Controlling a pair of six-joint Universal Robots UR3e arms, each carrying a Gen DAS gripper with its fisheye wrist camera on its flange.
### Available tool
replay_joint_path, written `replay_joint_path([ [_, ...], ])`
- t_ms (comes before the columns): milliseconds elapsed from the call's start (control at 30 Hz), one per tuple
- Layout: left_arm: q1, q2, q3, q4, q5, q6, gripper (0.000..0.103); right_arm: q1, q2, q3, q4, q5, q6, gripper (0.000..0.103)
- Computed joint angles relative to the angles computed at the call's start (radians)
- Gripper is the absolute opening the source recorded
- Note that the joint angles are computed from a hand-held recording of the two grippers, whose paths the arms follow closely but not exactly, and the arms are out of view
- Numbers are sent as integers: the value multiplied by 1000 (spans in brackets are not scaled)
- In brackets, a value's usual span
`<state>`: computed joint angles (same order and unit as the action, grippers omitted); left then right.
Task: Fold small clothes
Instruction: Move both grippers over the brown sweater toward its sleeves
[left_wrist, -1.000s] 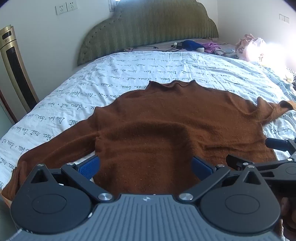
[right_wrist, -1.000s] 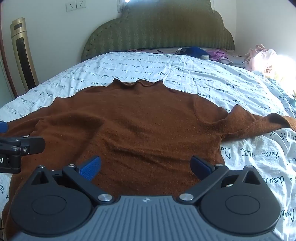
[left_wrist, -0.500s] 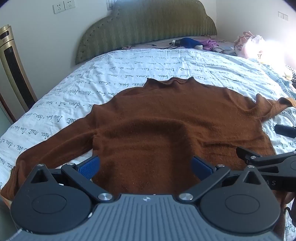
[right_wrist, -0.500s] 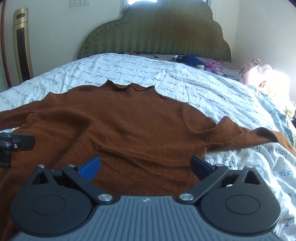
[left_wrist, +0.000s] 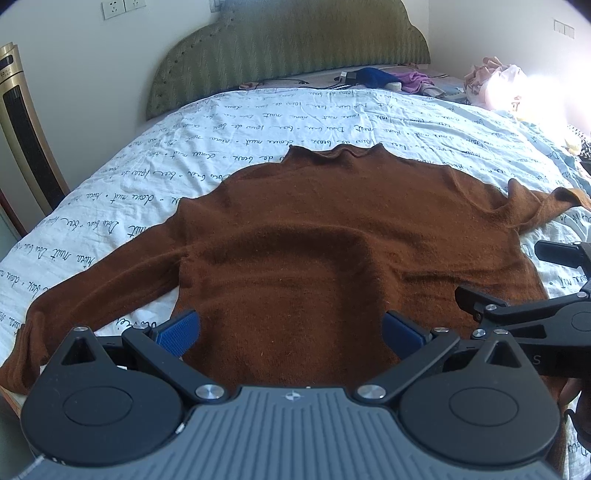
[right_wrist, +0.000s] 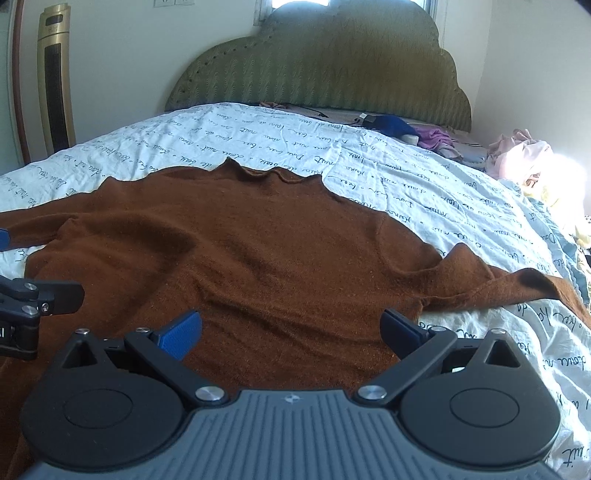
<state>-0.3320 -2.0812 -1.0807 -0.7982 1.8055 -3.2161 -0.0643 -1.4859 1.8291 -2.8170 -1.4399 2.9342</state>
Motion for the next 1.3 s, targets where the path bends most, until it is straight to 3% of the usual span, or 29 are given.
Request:
replay_joint_path([
  [267,-3,-9,1,-6,-14,4,103,-11,-7,12,10,3,10,103],
  [533,-17,-14,-72,116,15,0,103,-41,35,-23,29,-4,58,103],
  [633,24,11,-106,147,-81,-14,103,-42,62,-64,74,-25,61,103],
  [733,67,15,-72,84,-192,-36,103,-79,63,-76,104,26,73,103],
  [900,86,-14,11,-14,-270,-63,103,-118,86,-124,139,75,75,103],
  [1200,34,-168,281,-166,-152,-82,103,-130,157,-222,188,65,82,103],
  [1300,17,-204,332,-160,-95,-72,103,-183,122,-92,-36,176,49,103],
])
